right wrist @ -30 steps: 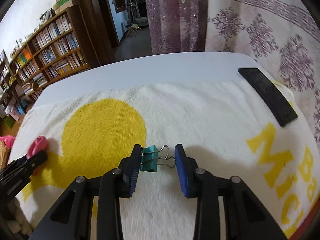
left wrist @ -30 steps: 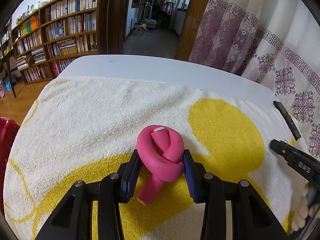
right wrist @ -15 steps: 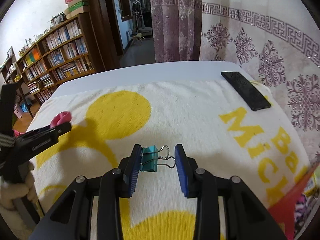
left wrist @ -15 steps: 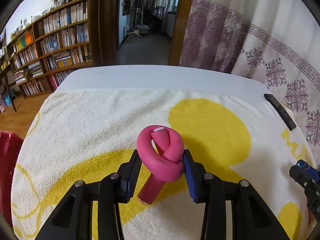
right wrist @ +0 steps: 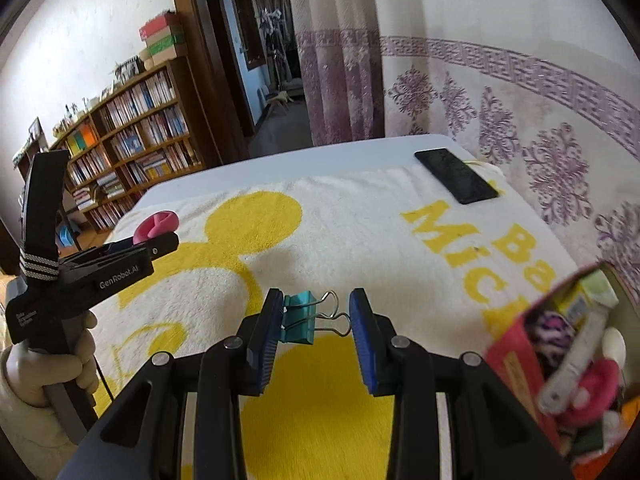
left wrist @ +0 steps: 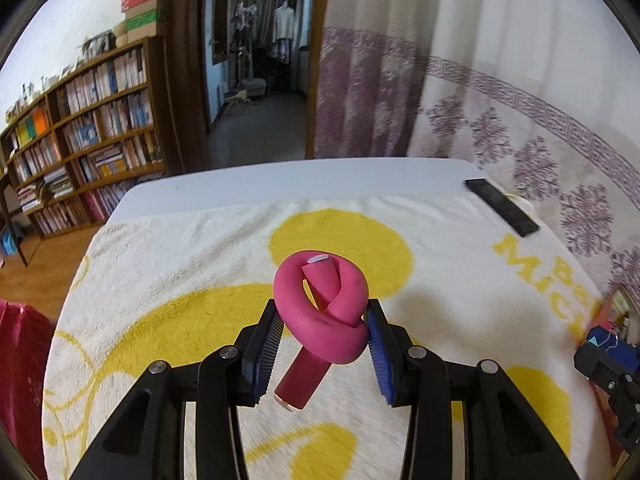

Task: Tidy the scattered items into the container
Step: 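Carry the curler and binder clip over the pink tin and lower them in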

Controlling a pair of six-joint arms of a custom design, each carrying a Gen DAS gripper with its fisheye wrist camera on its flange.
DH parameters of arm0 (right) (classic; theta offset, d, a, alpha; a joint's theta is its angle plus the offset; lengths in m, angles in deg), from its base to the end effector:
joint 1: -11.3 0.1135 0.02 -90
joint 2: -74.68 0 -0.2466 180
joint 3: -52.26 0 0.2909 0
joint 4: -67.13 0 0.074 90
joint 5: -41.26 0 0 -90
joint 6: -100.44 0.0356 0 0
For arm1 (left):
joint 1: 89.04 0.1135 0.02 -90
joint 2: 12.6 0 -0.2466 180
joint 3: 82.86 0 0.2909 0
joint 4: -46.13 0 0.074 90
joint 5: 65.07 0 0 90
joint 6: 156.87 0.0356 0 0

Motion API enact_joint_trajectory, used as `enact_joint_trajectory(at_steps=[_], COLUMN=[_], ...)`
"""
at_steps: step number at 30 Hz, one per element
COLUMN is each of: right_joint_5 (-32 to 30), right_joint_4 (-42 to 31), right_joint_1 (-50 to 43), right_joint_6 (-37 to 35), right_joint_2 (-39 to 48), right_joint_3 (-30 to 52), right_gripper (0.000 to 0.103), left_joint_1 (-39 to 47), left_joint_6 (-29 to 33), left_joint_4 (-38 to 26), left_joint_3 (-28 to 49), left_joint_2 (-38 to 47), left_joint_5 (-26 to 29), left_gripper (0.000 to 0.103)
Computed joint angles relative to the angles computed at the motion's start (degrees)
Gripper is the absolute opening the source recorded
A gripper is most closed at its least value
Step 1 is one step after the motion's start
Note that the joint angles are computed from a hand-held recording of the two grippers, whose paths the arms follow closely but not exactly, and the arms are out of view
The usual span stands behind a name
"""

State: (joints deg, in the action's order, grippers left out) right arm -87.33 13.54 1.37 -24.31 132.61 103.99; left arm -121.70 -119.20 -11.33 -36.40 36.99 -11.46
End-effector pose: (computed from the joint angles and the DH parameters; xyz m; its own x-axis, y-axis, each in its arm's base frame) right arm 0.2299 -0.0177 0.2031 -0.6000 -0.3473 -0.7207 -0.6285 0.7620 0.1561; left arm 0.1806 -0.0907 0.1960 -0.5979 -0.3736 -0.7092 -0.4649 0.8823 -0.0729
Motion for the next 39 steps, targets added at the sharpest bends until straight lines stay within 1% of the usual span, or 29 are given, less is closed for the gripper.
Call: enact_joint_trajectory(at_steps=[8, 12, 18, 26, 34, 39], right_joint_5=[-8.0, -10.7, -14.5, -17.1, -18.9, -20.1], right_joint_4=[-10.9, -15.1, -21.7, -26.2, -29.1, -30.9], right_joint_1=[-14.4, -20.7, -29.4, -37.6, -44.2, -48.7], right_joint_6=[-12.8, -19.2, -28.9, -36.3, -41.9, -44.8], right_joint_2=[-0.3, 0.9, 4.9, 12.1, 17.8, 21.9], right_joint_3=[2.7, 4.1, 7.8, 13.3, 18.1, 22.2], right_gripper=[0.037, 0.037, 0.037, 0.037, 0.037, 0.037], left_joint_1=[-13.5, -17.7, -21.5, -25.2, -27.1, -28.2], left_joint_6=[-8.8, -11.2, -13.4, -13.4, -11.7, -10.4], left_joint_4=[-4.8, -6.0, -6.6, -6.9, -5.3, -3.5], left_joint_3=[7.6, 11.4, 16.3, 23.1, 28.2, 30.4], left_joint_2=[7.1, 12.0, 18.0, 25.3, 31.4, 33.5], left_joint_5=[-6.2, -8.0, -9.1, -10.3, -9.7, -9.3], left_gripper=[0.043, 0.043, 0.043, 0.043, 0.043, 0.043])
